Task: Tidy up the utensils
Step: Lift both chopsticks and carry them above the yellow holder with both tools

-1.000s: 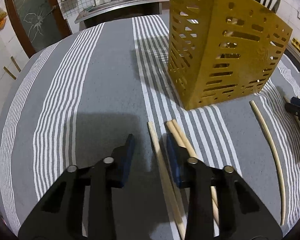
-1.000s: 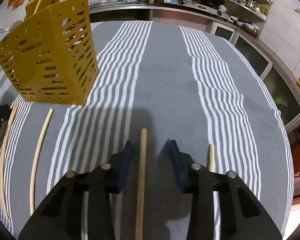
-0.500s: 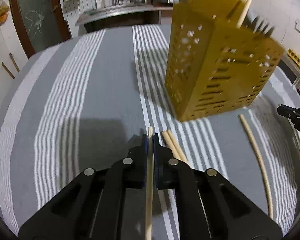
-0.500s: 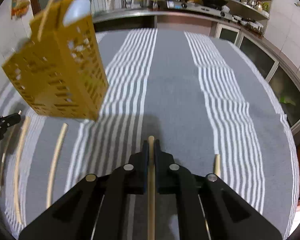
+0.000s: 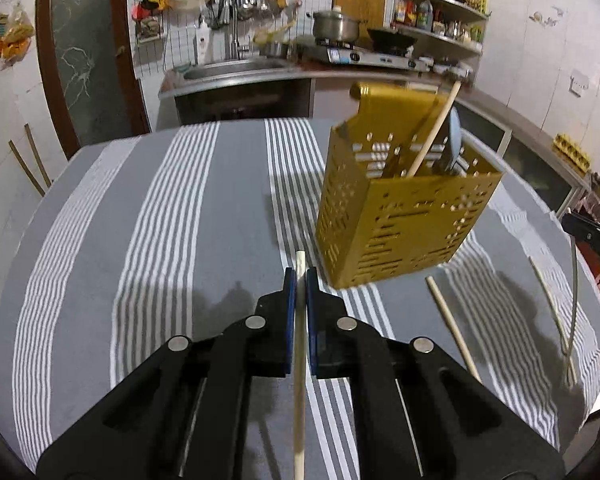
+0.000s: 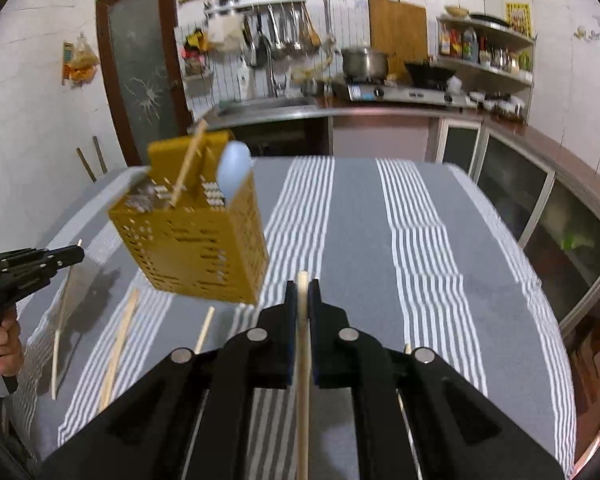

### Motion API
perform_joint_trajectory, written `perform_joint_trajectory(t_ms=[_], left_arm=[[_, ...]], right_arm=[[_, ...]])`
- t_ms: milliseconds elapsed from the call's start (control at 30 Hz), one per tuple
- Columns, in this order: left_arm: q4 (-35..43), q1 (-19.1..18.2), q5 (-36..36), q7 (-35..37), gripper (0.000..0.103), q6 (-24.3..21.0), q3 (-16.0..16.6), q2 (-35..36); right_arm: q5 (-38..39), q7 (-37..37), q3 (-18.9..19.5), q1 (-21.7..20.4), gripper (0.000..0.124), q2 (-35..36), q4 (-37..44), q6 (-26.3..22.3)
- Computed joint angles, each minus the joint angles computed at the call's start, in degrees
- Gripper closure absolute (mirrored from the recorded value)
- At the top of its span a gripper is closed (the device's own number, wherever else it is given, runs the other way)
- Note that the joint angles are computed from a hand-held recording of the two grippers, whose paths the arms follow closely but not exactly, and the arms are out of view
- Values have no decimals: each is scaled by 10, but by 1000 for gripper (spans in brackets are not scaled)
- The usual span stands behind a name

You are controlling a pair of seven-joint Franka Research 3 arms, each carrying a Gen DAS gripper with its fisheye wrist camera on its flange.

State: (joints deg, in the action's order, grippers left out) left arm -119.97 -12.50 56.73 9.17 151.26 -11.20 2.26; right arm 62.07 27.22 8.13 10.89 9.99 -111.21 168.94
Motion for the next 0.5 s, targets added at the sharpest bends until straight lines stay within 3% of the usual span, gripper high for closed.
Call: perform_joint_trajectory(t_ms=[133,500], left_arm=[[-7,1,19,-19,99,-1,-2,-19],[-25,4,74,-55,99,-44,-31,-76]], right_arm=[[88,-89,11,-2,118,-26,-12,9],[244,-233,-23,32,118,-81,-37,9]])
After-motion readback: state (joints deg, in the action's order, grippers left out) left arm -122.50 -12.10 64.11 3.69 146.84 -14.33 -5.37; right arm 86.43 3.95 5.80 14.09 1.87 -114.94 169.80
